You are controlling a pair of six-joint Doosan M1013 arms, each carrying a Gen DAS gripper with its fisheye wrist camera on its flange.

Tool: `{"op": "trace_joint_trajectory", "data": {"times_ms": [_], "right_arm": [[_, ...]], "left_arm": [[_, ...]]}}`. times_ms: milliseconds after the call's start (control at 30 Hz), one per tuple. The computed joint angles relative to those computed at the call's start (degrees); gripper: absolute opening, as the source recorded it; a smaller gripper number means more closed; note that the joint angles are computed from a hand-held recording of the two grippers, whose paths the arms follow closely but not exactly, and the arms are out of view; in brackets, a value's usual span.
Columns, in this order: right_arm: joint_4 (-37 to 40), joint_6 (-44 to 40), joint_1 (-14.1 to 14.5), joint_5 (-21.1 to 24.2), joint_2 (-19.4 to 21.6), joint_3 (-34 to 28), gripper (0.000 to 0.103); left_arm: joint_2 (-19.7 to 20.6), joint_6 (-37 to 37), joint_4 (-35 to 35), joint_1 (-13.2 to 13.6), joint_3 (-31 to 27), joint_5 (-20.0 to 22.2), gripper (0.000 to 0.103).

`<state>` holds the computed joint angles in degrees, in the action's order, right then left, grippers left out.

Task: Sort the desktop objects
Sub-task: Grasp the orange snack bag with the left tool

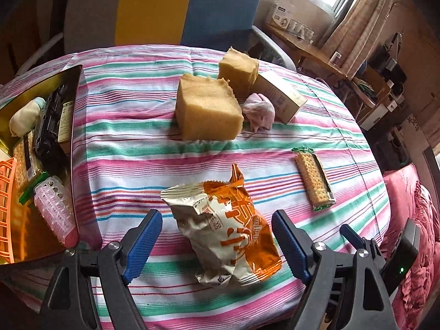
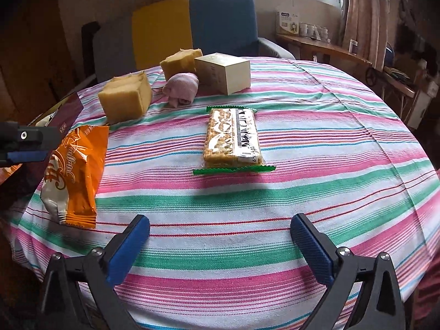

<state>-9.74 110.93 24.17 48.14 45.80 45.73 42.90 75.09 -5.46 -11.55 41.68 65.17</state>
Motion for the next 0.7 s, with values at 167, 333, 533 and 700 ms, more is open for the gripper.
{"op": "trace_joint_trajectory", "data": {"times_ms": [167, 333, 533, 700], "right_arm": [[-0.4, -0.1, 0.0, -0.9, 0.0, 0.3, 0.103], [-1.2, 0.1, 0.1, -1.6, -0.1, 0.7, 0.103], [-3.1, 2.2, 0.5, -1.6, 0.0, 0.6, 0.103], [-4.0, 2.7, 0.7, 0.1, 0.6, -0.7, 0.103]], "left_arm": [[2.8, -1.2, 2.6, -0.7, -4.0, 4.0, 0.084], [3.2, -0.7, 1.7, -0.5, -3.3, 3.6, 0.086], [2.5, 1.0, 0.8, -0.3, -1.6, 1.4, 0.086], [2.6, 1.1, -0.7, 0.1, -1.1, 0.9, 0.093]]}}
